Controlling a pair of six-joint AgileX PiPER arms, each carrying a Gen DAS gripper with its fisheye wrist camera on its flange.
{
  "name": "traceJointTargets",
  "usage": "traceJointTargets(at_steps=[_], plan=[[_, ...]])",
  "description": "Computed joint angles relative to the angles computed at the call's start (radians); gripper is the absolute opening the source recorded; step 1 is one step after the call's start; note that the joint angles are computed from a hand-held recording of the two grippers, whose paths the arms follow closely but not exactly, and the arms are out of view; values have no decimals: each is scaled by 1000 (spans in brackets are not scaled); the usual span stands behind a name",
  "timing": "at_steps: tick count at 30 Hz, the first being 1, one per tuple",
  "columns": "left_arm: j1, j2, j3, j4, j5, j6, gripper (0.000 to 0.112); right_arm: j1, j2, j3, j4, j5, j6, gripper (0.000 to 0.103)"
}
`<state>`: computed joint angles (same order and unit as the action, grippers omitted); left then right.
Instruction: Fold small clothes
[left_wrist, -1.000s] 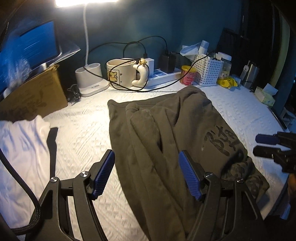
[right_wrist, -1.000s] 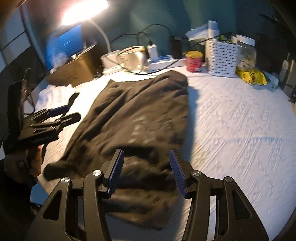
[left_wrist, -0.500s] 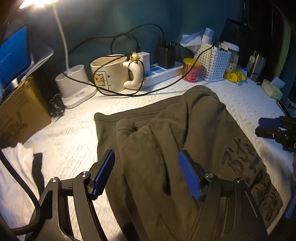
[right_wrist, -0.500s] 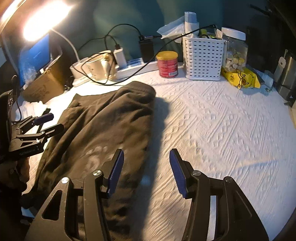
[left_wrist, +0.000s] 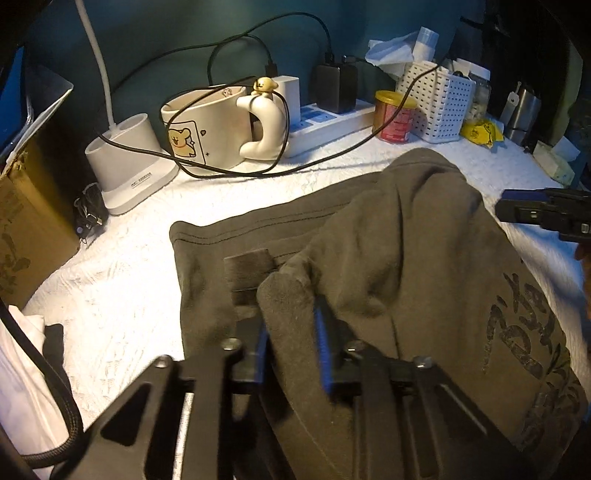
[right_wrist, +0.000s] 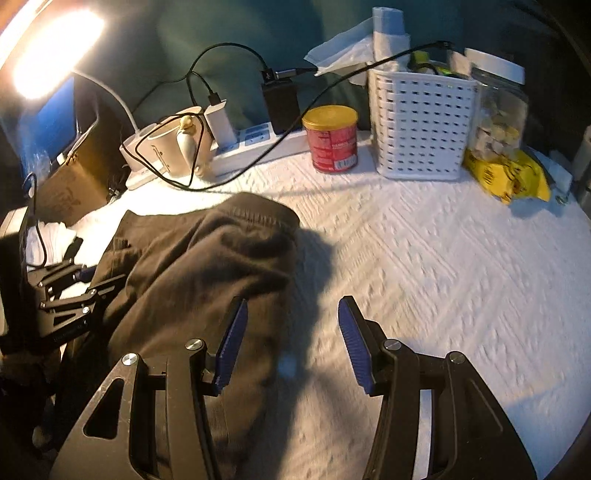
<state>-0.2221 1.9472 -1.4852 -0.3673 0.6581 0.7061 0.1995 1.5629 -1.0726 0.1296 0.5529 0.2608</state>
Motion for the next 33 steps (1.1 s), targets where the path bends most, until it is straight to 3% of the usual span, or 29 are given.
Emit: traceJointTargets(at_steps=[15, 22, 23, 25, 33], plan=[[93, 28, -122, -131, 109, 13, 3, -131, 191, -118, 452, 1, -410, 54], [85, 72, -198, -115, 129, -7, 3, -178, 255, -181, 556, 43, -464, 54], [86, 76, -203, -115, 131, -8, 3, -177, 265, -192, 561, 42, -467, 47], [84, 79, -211, -112, 135, -11, 3, -184, 291, -214, 629, 63, -535, 17], [80, 95, -224, -73, 120, -40, 3, -149, 281, -270, 550, 4, -513, 12]])
